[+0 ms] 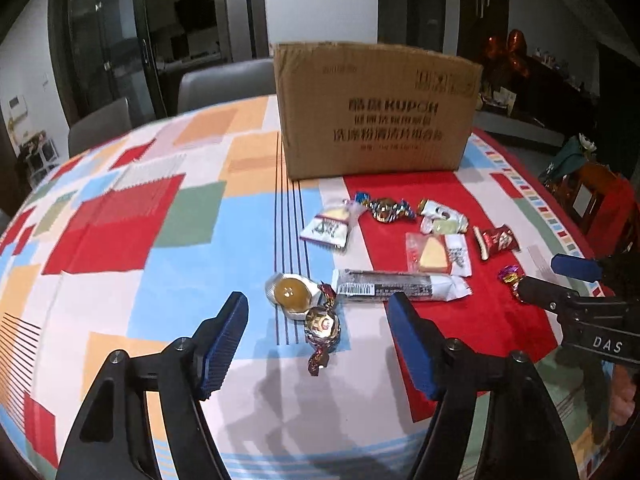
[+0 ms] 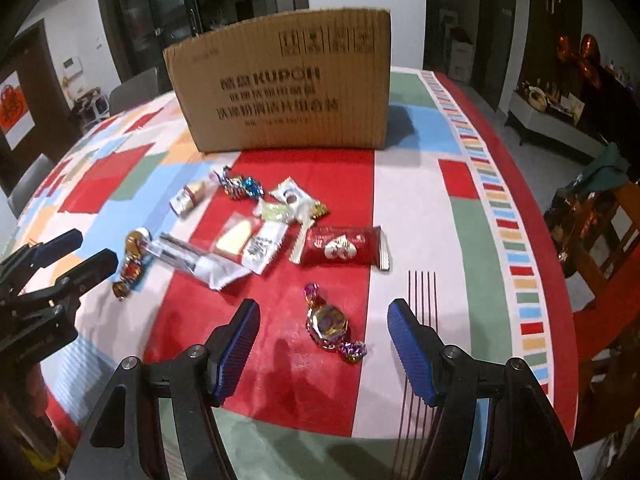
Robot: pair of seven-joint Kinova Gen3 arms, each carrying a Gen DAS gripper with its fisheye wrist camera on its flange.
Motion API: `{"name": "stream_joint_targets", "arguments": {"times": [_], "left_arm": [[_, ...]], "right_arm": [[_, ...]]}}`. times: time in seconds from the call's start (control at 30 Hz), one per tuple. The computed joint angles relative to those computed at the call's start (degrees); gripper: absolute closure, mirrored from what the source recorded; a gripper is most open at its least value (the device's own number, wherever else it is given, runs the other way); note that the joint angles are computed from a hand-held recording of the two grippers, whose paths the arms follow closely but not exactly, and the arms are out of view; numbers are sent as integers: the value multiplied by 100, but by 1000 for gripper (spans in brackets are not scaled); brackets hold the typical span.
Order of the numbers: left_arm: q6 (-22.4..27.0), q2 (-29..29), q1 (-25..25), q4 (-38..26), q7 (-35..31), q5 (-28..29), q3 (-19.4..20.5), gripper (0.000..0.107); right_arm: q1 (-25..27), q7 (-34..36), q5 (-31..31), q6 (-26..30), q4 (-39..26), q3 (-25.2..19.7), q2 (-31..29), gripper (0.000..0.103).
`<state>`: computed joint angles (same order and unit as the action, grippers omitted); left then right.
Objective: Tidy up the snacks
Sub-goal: 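Move both tools back over the remaining snacks on the table, then grasp the wrapped gold chocolate with the left tool while the right grasps a purple-wrapped chocolate, then lift both chocolates into the box and open both tools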
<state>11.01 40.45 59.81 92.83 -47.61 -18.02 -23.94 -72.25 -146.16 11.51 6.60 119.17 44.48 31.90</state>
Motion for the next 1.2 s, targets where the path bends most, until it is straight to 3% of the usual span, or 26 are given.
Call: {"name": "stream_joint_targets", "arguments": {"times": [0.17,0.47,0.6,0.63,0.7,1.0,1.2], "left_arm": [[199,118,-448,-216,-153,108,499,45],[288,259,-638,-390,-137,100,690,59],[347,276,-858,-445,-256,152,943,74],[363,280,-893,-454,-285,162,987,81],[371,276,-951,-449,-342,176,1061,84],[101,101,-659,-175,-277,203,719,85],[-133,-180,-417,78,-288,258,459,85]], "right_arm": [[255,-13,33,140,-107,-260,82,43],[567,-161,255,252,-215,-610,132,57],[513,-259,410,317,-259,-586,174,71],[532,-272,451,321,-267,-608,170,72],[539,-321,511,308,-266,-621,169,74],[488,-384,618,185,-212,-616,49,79],[80,-299,489,-30,-81,-171,-52,79]]}}
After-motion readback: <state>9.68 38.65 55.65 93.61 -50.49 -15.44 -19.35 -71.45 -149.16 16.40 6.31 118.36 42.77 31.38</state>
